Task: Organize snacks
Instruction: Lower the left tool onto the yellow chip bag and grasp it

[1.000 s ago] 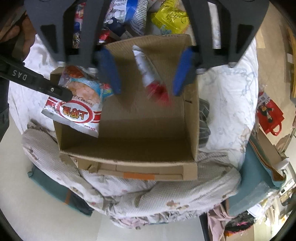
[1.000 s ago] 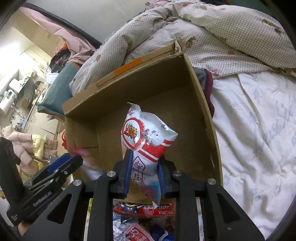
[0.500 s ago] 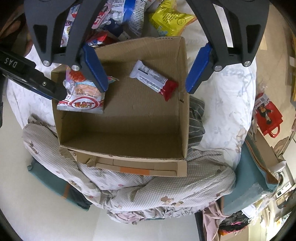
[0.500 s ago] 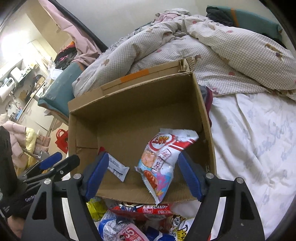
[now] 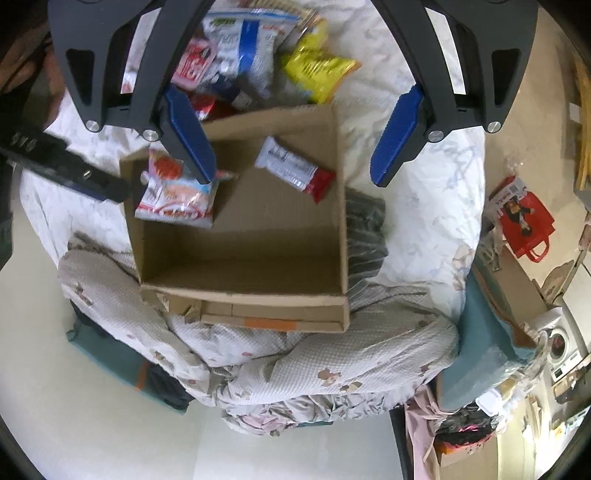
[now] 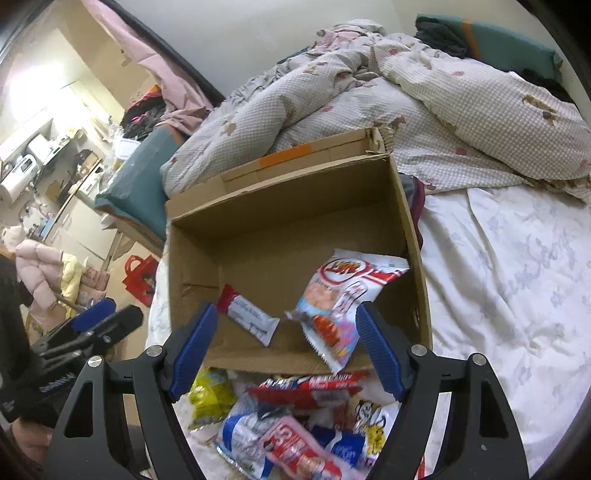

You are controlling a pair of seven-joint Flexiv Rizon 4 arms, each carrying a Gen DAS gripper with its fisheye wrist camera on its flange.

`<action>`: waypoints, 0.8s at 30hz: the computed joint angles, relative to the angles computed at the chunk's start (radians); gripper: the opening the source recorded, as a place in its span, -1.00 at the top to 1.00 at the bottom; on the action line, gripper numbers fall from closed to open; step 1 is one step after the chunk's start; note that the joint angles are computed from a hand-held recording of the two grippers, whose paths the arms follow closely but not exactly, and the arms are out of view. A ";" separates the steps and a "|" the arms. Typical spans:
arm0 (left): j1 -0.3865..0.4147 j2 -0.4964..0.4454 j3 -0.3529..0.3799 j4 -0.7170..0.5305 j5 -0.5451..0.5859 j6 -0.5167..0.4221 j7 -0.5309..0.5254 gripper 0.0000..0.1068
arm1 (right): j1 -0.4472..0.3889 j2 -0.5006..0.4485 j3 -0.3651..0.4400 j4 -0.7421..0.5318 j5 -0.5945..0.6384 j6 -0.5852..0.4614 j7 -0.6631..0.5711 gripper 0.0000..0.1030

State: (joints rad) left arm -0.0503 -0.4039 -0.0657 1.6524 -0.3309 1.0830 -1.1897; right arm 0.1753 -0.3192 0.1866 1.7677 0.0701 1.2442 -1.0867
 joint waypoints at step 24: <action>0.048 0.118 0.065 0.210 0.003 -0.128 -0.080 -0.56 | 0.031 0.169 0.016 0.204 0.137 -0.101 0.017 -0.55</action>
